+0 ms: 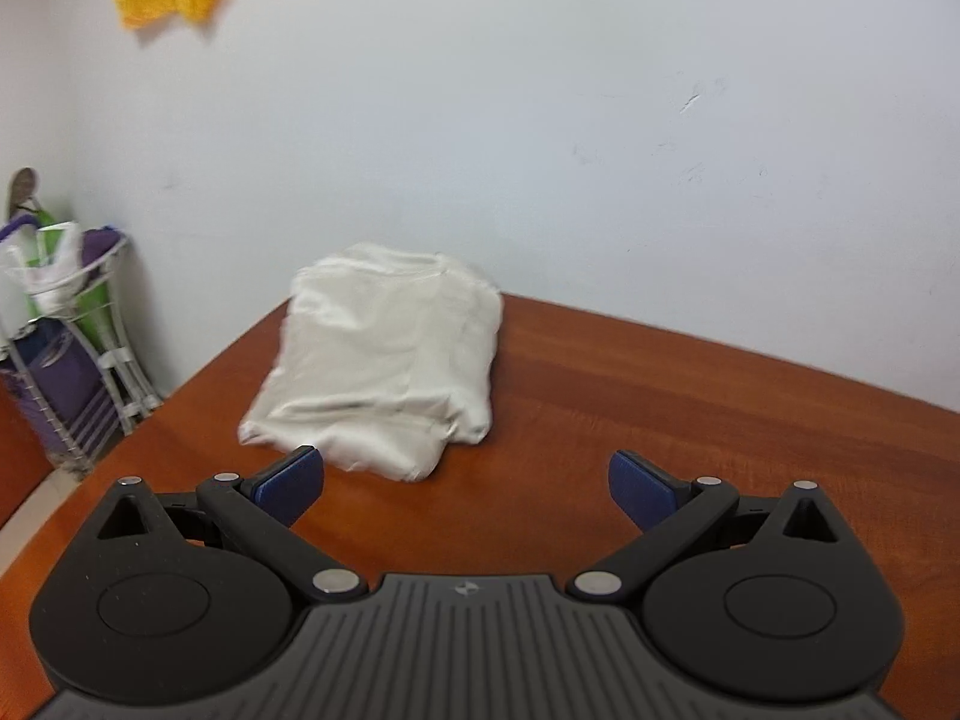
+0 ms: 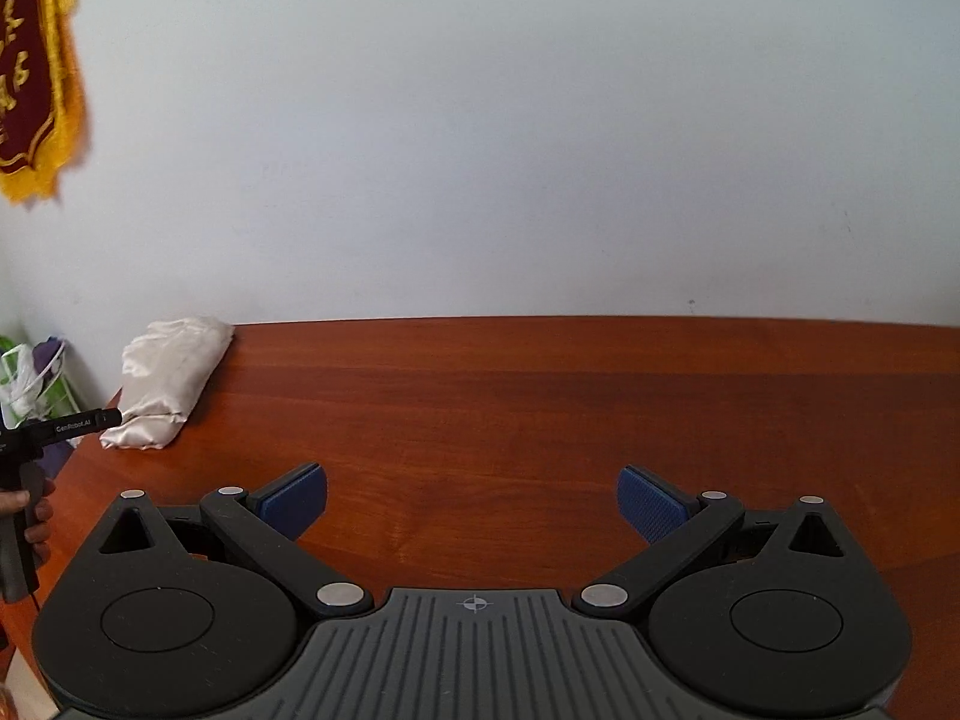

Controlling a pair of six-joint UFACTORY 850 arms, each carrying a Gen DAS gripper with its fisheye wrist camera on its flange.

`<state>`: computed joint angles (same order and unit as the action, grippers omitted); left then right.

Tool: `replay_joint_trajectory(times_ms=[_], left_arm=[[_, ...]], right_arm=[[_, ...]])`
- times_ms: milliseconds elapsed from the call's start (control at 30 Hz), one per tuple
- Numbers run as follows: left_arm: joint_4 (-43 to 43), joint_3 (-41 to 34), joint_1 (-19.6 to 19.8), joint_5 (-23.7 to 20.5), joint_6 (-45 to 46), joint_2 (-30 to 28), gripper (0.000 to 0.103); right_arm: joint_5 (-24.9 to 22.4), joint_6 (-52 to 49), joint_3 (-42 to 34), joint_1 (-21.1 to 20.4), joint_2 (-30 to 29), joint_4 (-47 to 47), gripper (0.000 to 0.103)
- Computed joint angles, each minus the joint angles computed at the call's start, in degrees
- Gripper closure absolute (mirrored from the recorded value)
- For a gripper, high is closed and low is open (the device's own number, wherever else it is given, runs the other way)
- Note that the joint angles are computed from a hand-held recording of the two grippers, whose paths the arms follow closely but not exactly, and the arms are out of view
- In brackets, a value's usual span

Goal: Fold clothes
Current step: 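Grasp the cream shirt bundle with the left gripper and lift it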

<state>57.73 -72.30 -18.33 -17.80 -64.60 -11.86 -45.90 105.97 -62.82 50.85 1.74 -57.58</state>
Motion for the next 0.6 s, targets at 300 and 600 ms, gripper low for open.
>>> replay_joint_trajectory(times_ms=[300, 600], left_arm=[[-2.38, -13.79, 2.47, 2.21, 4.63, -14.33, 0.000], [-10.18, -25.84, 3.79, -0.87, 14.41, -25.71, 0.003]], right_arm=[[3.41, -4.64, -3.33, -5.01, -4.62, 4.68, 0.000], [8.77, -10.59, -6.78, -8.32, -10.05, 9.20, 0.000]])
